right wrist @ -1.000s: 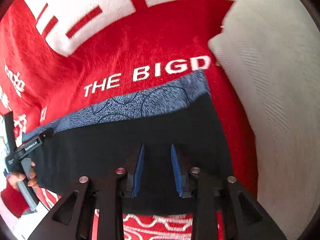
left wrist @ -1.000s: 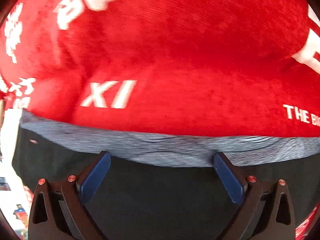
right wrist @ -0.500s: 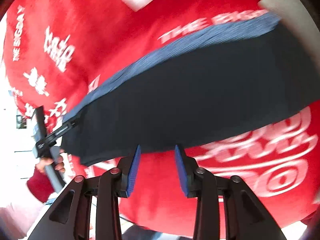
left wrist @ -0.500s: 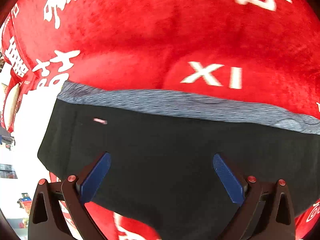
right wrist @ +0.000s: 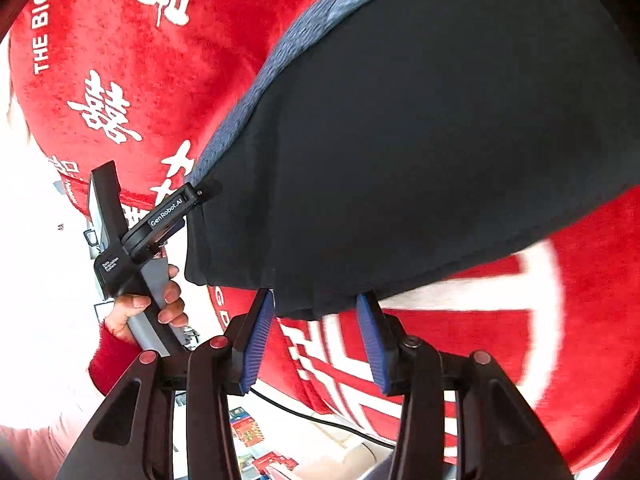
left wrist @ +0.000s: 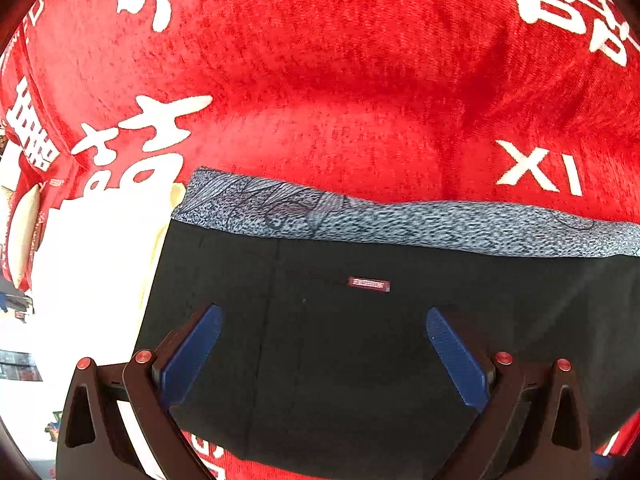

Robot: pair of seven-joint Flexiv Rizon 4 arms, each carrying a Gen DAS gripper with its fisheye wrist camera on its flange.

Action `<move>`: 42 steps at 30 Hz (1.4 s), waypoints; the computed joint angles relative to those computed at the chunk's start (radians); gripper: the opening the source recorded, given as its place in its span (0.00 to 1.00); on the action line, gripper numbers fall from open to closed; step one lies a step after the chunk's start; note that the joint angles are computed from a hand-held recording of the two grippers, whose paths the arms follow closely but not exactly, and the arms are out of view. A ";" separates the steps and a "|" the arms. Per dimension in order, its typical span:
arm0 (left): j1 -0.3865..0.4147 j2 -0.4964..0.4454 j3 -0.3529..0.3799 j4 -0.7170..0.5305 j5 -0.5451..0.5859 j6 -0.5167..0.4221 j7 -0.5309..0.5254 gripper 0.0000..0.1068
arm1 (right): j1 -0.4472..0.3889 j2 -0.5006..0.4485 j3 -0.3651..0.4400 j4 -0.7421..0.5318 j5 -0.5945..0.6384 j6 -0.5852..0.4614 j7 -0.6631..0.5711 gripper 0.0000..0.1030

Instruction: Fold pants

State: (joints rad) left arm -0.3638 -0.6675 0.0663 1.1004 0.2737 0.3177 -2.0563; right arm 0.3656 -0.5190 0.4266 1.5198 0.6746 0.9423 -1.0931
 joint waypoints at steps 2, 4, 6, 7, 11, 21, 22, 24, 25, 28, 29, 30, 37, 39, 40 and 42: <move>0.003 0.003 0.000 0.017 0.001 0.011 0.003 0.96 | 0.014 -0.007 -0.007 -0.001 -0.006 0.019 0.021 0.46; 0.006 0.003 0.001 0.029 0.004 0.014 0.009 0.96 | 0.023 -0.021 -0.011 -0.010 -0.007 0.034 0.049 0.46; 0.003 0.006 0.006 0.043 0.017 0.021 0.013 0.96 | 0.026 -0.034 -0.006 -0.021 0.003 0.058 0.075 0.47; 0.003 0.008 0.006 0.047 0.021 0.021 0.020 0.96 | 0.032 -0.036 -0.011 -0.027 -0.010 0.055 0.095 0.26; 0.016 0.033 0.004 0.087 0.025 0.039 0.055 0.96 | 0.062 -0.005 -0.028 -0.019 -0.093 0.065 0.137 0.10; 0.039 0.056 -0.001 0.122 -0.001 0.081 0.106 0.96 | 0.007 0.025 0.020 0.027 -0.123 -0.095 0.125 0.20; 0.039 0.056 -0.003 0.111 -0.001 0.086 0.109 0.96 | -0.002 0.044 0.016 0.029 -0.114 -0.117 0.110 0.20; 0.046 0.046 -0.013 0.081 -0.005 0.131 0.128 0.96 | 0.011 0.084 -0.022 0.028 -0.146 -0.096 0.082 0.20; 0.047 0.032 -0.013 0.057 -0.007 0.134 0.136 0.96 | 0.027 0.086 -0.048 0.015 -0.185 -0.093 0.080 0.20; 0.029 -0.053 0.012 -0.074 0.020 0.085 0.145 0.96 | 0.073 0.006 -0.125 -0.108 -0.339 -0.113 0.080 0.20; 0.022 -0.089 0.027 -0.122 0.033 0.048 0.142 0.96 | 0.081 -0.021 -0.141 -0.140 -0.378 -0.125 0.082 0.20; 0.019 -0.111 0.039 -0.148 0.040 0.018 0.134 0.96 | 0.087 -0.067 -0.156 -0.196 -0.419 -0.156 0.080 0.20; 0.067 -0.114 0.051 -0.093 0.018 0.085 0.077 0.96 | 0.130 -0.277 -0.184 -0.430 -0.522 -0.234 0.112 0.21; 0.065 -0.121 0.053 -0.111 0.019 0.064 0.078 0.96 | 0.135 -0.283 -0.186 -0.439 -0.543 -0.231 0.106 0.22; 0.061 -0.124 0.054 -0.127 0.016 0.038 0.075 0.96 | 0.131 -0.285 -0.182 -0.447 -0.542 -0.240 0.109 0.23; 0.051 -0.116 0.052 -0.145 0.013 -0.003 0.068 0.96 | 0.111 -0.269 -0.161 -0.441 -0.518 -0.255 0.103 0.23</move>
State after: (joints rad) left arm -0.3130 -0.7831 0.1184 0.9551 0.2864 0.3143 -1.9887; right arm 0.4766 -0.7879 0.2656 1.0793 0.1562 0.6871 -0.9899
